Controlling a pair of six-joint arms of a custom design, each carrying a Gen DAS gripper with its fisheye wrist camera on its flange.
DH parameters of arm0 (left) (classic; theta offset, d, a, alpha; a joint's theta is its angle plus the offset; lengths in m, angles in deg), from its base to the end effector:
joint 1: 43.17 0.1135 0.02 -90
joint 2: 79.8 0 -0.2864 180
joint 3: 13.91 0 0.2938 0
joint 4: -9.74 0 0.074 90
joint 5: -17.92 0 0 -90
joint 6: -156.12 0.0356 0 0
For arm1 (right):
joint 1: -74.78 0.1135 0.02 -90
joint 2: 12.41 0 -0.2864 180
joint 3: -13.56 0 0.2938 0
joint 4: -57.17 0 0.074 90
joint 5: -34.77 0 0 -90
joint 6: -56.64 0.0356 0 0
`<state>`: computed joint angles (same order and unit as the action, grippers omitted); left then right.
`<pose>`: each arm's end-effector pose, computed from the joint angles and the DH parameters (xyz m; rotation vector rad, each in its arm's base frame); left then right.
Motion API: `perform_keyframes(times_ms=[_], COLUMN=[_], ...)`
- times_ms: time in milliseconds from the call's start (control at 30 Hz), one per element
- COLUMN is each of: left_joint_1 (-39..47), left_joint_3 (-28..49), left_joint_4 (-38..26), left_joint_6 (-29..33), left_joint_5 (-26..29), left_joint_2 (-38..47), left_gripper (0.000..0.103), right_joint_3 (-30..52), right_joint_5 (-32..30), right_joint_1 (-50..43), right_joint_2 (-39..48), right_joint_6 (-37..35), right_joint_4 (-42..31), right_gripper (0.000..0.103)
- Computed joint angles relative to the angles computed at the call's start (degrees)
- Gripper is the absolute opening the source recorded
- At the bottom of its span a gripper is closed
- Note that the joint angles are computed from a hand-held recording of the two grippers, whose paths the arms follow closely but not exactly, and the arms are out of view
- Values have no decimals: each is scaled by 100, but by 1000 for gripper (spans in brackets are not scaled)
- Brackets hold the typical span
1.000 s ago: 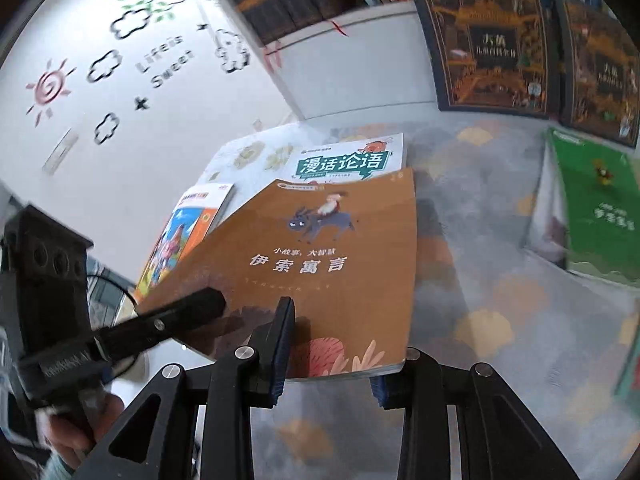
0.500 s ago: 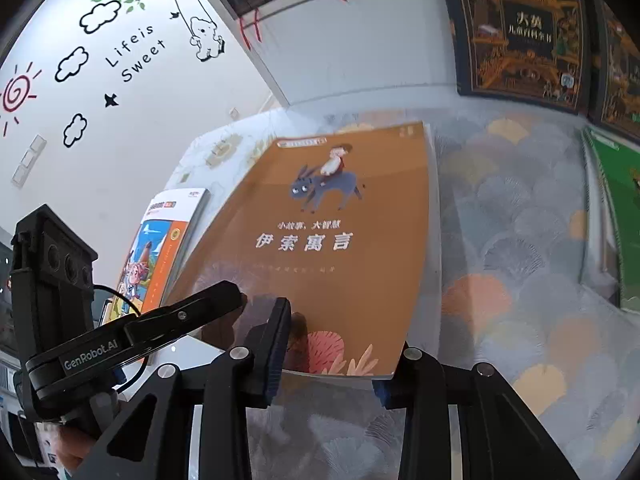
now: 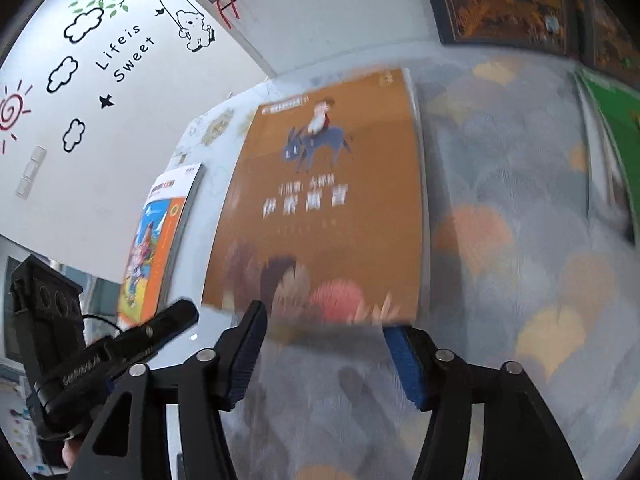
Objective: Organize books
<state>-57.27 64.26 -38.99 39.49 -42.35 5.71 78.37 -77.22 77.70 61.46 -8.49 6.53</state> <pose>0.3328 -0.1018 0.2744 -0.0749 2.6213 -0.9279 0.2835 0.0278 0.2500 0.3665 2.6200 0.6700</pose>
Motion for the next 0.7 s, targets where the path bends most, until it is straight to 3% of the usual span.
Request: perform_keyframes(times_ms=[167,267,400,500,533,700], left_joint_1=[-352,-730,-1539,-2350,-2541,-3550], left_joint_3=[-6,-14,-32,269,354,1522], left_joint_4=[-99,-57,230,401,454,143], left_joint_6=[-270,-591,-1146,-1489,-1536,-1393], left_joint_5=[-338,-492,-766,-1041,-1074,-1374], left_joint_2=[-315,-495,-429,1,121,1186], left_gripper=[18,18,19,22,23,27], right_joint_3=[-512,-746,-790,-603,-488,-35], right_joint_5=[-399,-723,-1220,-1660,-1786,-1815], right_joint_1=[-296,-827,-2061,-3357,-3905,-5516], right_joint_2=[-699,-1138,-1388,-1188,-1023,-387], right_joint_6=[-238,-733,-1849,-3157,-3788,-5393], right_joint_4=[-300,-730,-1606,-2432,-2773,-3473], right_gripper=[59,59,59,59,59,59])
